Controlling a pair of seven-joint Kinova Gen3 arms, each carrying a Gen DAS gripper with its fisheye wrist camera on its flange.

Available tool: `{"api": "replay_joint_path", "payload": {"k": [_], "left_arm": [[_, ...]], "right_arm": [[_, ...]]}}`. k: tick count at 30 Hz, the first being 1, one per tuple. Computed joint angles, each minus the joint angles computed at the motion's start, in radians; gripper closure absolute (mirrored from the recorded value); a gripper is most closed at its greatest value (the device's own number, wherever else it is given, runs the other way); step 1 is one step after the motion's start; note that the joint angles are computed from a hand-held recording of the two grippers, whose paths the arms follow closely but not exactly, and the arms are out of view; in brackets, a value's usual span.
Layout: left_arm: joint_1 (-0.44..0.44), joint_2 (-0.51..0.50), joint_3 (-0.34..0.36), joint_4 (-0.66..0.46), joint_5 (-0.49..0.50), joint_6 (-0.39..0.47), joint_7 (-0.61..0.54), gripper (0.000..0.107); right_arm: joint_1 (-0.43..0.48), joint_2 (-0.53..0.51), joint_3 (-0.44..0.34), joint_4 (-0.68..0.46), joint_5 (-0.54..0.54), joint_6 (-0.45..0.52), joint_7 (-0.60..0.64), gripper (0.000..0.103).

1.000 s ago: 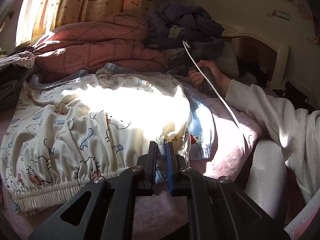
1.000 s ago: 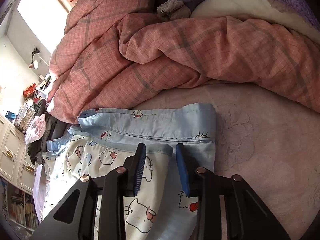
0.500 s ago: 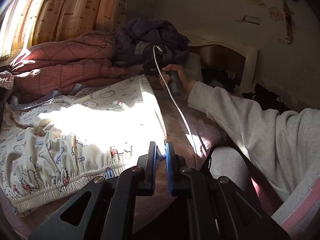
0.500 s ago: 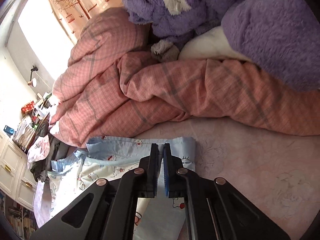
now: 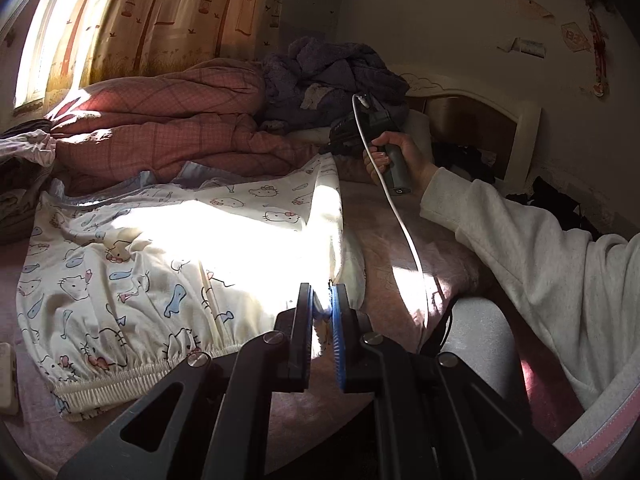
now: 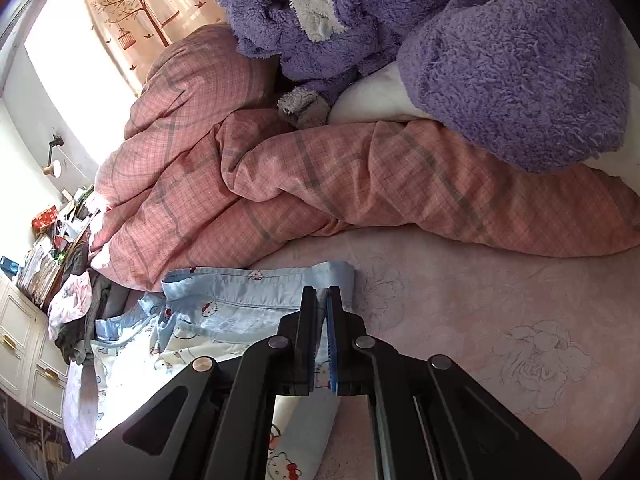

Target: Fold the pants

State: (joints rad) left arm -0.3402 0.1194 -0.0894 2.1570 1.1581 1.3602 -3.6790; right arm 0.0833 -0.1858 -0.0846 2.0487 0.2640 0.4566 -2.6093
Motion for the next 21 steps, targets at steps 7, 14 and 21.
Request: {"api": "replay_joint_path", "payload": {"k": [7, 14, 21], "left_arm": [[-0.046, -0.027, -0.045, 0.033, 0.075, -0.062, -0.072, 0.1], [-0.116, -0.001, -0.077, 0.023, 0.093, -0.061, -0.107, 0.099], [-0.151, 0.023, -0.081, 0.049, 0.115, -0.149, -0.151, 0.099]], "right_arm": [[-0.052, 0.081, -0.09, -0.192, 0.138, 0.101, -0.125, 0.099], [-0.208, 0.227, -0.131, -0.448, 0.33, 0.271, -0.266, 0.099], [-0.386, 0.405, -0.097, -0.7, 0.398, 0.348, -0.249, 0.099]]}}
